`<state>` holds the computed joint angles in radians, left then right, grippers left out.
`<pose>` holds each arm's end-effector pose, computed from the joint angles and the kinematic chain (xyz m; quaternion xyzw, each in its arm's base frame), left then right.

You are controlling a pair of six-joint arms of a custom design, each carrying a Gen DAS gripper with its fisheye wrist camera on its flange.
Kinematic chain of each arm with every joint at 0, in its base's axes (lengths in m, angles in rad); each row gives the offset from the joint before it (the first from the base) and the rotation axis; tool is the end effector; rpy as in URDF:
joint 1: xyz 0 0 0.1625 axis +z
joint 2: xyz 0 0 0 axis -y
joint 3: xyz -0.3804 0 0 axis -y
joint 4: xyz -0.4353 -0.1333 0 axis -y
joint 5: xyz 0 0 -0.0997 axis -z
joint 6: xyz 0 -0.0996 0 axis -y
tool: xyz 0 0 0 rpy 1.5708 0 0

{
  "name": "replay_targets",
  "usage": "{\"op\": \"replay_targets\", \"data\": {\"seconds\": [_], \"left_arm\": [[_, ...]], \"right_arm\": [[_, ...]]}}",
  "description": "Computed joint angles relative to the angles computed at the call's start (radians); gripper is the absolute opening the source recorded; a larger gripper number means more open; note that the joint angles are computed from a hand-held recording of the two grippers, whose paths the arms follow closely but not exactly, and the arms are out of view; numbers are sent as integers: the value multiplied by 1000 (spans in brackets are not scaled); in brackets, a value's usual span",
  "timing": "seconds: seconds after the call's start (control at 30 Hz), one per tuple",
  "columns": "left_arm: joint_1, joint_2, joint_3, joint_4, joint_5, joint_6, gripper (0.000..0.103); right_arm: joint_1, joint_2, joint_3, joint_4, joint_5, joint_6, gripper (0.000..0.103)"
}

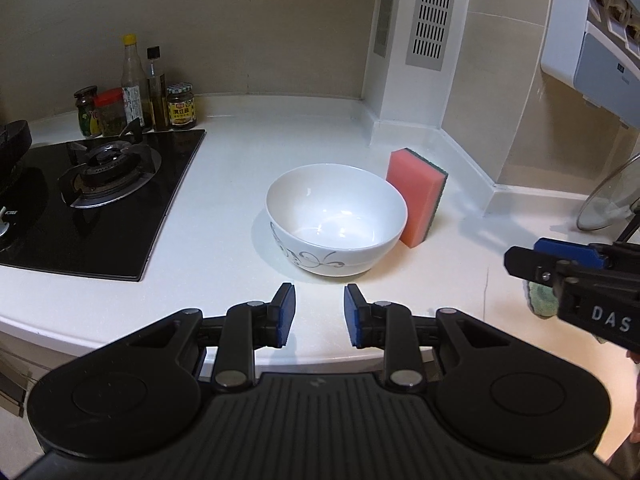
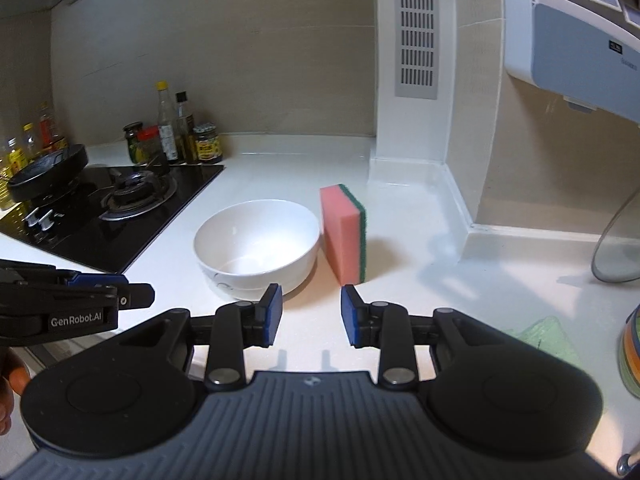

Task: Clean bowl

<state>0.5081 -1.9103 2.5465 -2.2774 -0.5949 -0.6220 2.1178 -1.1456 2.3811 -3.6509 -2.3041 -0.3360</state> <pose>-0.1806 -0.3475 0.2139 0.1768 0.8650 -0.3703 0.2887 0.2762 -0.3255 0.1234 0.2310 -0.8327 0.4149 0.2849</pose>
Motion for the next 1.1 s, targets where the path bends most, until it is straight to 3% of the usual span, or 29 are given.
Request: {"op": "replay_targets", "data": {"seconds": [0.4, 1.1], "left_arm": [[-38, -35, 16, 99, 53, -106, 33], [-54, -40, 32, 115, 92, -90, 33]], "right_arm": [[8, 8, 14, -23, 29, -6, 28], [8, 25, 22, 5, 29, 11, 28]]}}
